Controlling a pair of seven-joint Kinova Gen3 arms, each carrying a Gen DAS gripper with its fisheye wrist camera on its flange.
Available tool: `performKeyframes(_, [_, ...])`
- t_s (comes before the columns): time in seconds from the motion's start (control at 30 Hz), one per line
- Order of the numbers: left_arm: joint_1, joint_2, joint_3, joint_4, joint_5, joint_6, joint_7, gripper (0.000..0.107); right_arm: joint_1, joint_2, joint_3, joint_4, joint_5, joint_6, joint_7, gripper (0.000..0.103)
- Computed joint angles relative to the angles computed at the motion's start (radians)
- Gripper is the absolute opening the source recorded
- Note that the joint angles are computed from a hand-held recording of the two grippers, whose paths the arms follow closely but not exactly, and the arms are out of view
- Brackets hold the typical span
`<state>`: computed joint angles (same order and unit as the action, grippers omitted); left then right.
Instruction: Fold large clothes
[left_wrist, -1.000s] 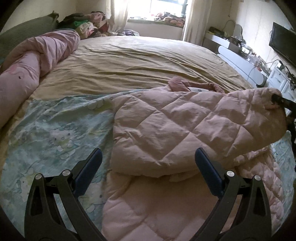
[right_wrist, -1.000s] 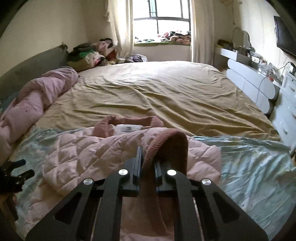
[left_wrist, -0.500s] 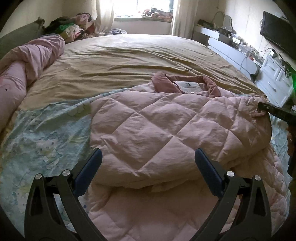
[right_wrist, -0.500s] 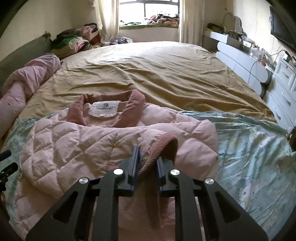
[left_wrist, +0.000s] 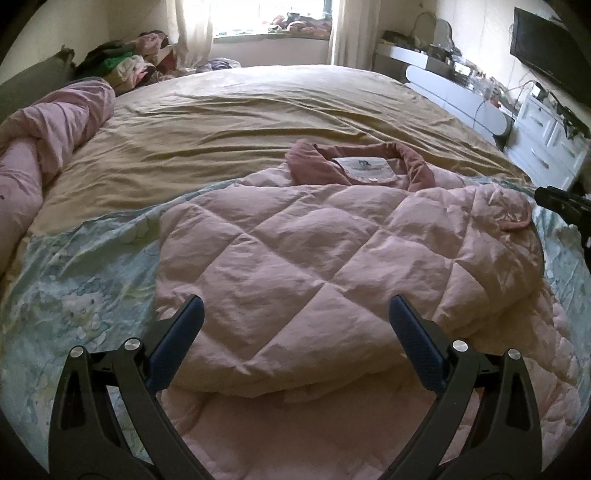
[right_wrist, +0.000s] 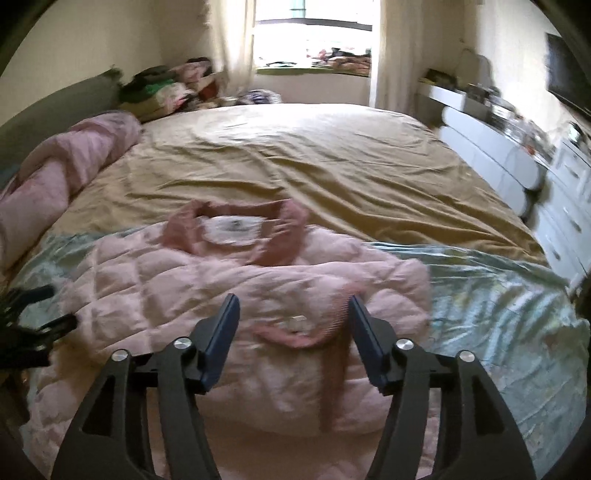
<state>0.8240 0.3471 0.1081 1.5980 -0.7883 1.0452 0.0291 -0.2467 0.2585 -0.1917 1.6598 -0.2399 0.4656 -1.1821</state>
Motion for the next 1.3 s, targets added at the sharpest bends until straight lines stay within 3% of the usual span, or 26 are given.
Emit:
performKeyframes(0.13, [-0.037, 0.030, 0.000, -0.003, 0.053, -0.034, -0.047, 0.094, -0.023, 0.008, -0.025, 0.002, -0.010, 0.022, 0.017, 0.064])
performKeyframes(0.37, [-0.037, 0.032, -0.032, 0.065, 0.072, -0.136, -0.014, 0.095, -0.177, 0.083, 0.048, -0.050, 0.151, 0.070, -0.153, 0.071])
performKeyframes(0.6, [-0.034, 0.041, -0.040, 0.064, 0.063, -0.140, -0.023, 0.095, -0.250, 0.188, 0.094, -0.141, 0.265, 0.170, -0.302, 0.080])
performKeyframes(0.77, [-0.030, 0.049, -0.046, 0.063, 0.059, -0.145, -0.019, 0.095, -0.241, 0.242, 0.082, -0.162, 0.276, 0.170, -0.341, 0.088])
performKeyframes(1.07, [-0.029, 0.051, -0.055, 0.070, 0.055, -0.160, -0.009, 0.095, -0.239, 0.258, 0.075, -0.153, 0.296, 0.133, -0.389, 0.090])
performKeyframes(1.2, [-0.018, 0.033, -0.050, 0.079, 0.049, -0.154, 0.012, 0.094, -0.189, 0.231, 0.038, -0.139, 0.251, 0.129, -0.336, 0.090])
performKeyframes(1.3, [-0.013, 0.018, -0.039, 0.076, 0.048, -0.133, 0.013, 0.094, -0.201, 0.171, 0.062, -0.077, 0.256, 0.080, -0.362, 0.090])
